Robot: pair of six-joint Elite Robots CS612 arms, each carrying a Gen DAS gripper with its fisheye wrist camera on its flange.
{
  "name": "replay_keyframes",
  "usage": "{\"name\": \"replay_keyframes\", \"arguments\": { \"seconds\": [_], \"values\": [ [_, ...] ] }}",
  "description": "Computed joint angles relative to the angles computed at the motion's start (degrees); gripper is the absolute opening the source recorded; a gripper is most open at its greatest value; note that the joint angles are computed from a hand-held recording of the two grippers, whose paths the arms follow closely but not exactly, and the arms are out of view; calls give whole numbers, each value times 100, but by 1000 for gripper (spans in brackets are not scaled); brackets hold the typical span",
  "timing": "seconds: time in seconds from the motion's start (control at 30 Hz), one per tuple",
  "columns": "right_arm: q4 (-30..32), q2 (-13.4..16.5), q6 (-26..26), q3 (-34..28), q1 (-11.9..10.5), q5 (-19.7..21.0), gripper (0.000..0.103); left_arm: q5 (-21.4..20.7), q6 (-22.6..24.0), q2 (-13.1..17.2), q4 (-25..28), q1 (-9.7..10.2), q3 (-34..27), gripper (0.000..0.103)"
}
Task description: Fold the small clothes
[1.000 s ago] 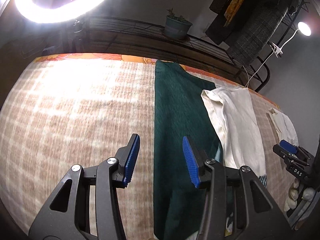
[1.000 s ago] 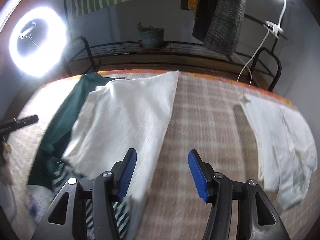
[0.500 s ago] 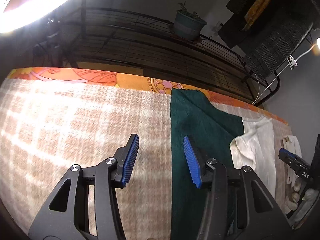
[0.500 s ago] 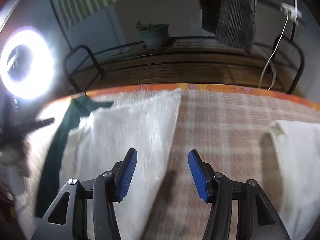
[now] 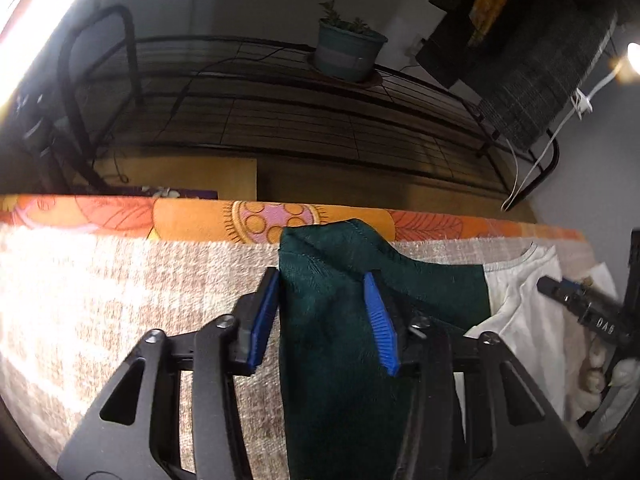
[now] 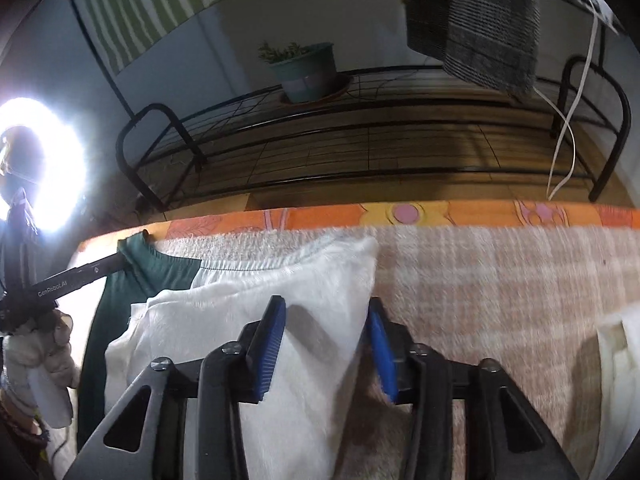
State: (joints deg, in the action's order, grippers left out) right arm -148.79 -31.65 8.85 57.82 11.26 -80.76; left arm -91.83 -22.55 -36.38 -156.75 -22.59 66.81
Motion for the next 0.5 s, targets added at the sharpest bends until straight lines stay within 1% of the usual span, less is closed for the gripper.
{"name": "replay_keyframes", "arguments": {
  "seconds": [0.03,0.07,0.1,0.17,0.23,0.33,0.5],
  "values": [
    [32,11,-62,-27,9,12,21,145,119,6,57,-35,-23,17],
    [50,16,-120,-45,22,-15,12,220,164,4,65,-52,-15,4],
    [31,15,-197,-54,40,-73,4,164,184,15,53,-48,-29,4],
    [-70,-20,-257,5,45,-50,0,164,171,2,-26,-50,0,1],
    [-253,-92,-299,117,44,24,0,192,203,-28,-171,-57,56,1],
    [-494,-216,-388,290,54,54,0,245,290,-154,-438,-74,259,1],
    [-825,-499,-406,654,45,182,0,182,333,-484,-868,-98,739,1]
  ]
}}
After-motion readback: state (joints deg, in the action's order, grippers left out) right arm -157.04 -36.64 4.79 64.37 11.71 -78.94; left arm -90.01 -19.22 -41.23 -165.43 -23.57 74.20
